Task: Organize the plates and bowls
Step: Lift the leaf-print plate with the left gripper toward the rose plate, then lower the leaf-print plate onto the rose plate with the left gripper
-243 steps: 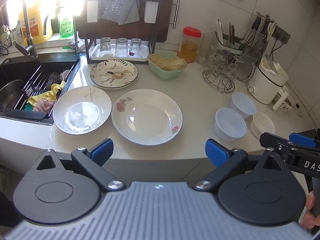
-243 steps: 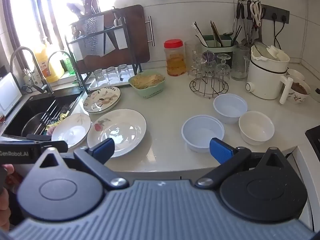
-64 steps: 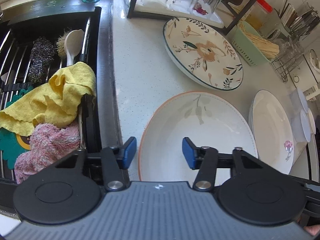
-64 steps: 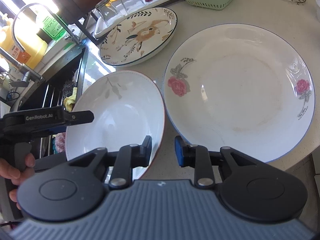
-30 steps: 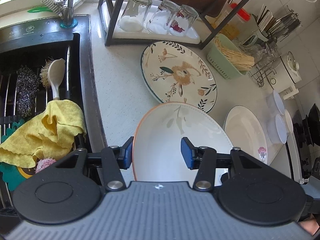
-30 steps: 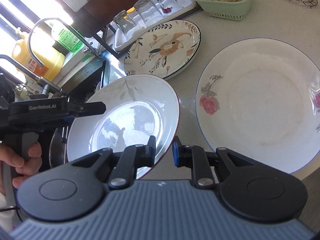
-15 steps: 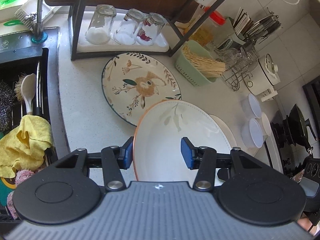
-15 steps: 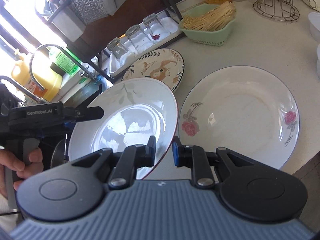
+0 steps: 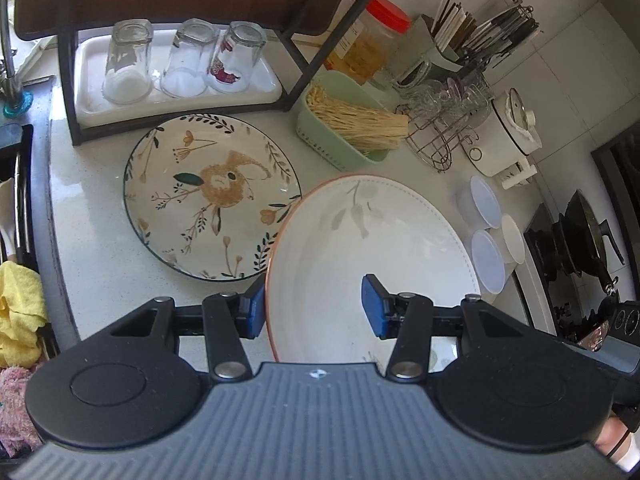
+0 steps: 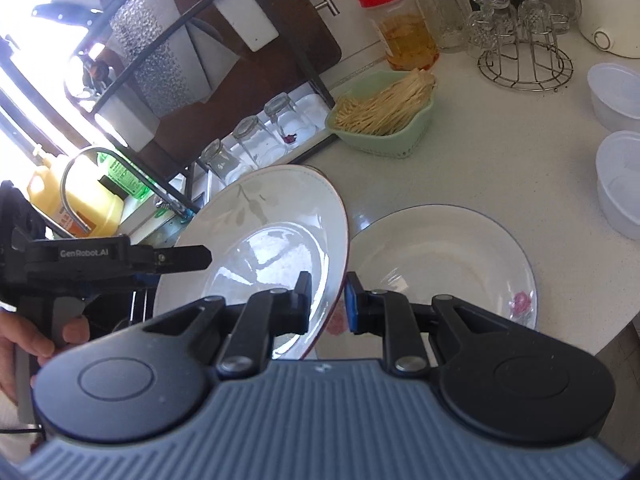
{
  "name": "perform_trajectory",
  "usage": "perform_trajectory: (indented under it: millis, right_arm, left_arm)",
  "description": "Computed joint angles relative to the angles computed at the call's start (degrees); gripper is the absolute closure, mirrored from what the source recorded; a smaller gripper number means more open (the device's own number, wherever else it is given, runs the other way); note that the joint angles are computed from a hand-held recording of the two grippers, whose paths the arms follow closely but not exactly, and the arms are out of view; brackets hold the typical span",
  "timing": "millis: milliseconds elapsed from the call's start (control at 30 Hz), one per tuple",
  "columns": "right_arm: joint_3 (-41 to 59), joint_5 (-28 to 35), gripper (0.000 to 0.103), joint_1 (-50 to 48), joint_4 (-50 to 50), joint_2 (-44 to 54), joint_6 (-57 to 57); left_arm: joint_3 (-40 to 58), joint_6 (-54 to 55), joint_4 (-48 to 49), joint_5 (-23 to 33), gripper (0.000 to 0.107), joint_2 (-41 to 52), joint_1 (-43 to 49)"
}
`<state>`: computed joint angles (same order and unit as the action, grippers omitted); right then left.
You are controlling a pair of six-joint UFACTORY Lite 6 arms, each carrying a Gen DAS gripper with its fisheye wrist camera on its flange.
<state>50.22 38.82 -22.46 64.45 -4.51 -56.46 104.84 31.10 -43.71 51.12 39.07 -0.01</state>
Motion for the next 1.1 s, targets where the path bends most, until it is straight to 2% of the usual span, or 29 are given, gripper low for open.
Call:
perform_trajectory:
  millis: [267,733,933,1100]
  right_arm:
    - [4.8,3.8,0.082,-8.4,-1.4,7.4,-7.7]
    - [12.7,9.3,0.082,-16.5,-4.9,21.6,-17.1]
    - [15.4,10.0,0.082,-16.4,-4.4,25.5,-19.7]
    - [14.8,6.6,0.082,-14.4,-4.5,25.0,-21.4]
  left_arm:
    - [5.6,-6.2,1.5,-1.9,0.054,6.6,-6.8]
    - [5.5,-18.7,9.5,-6.3,0.054,11.1,-14.3]
    - [7.8,-25.2,14.9,-6.1,0.054,13.1,-15.8]
    - [8.2,-27.4,15.2,-5.9,0.054,13.5,-15.8]
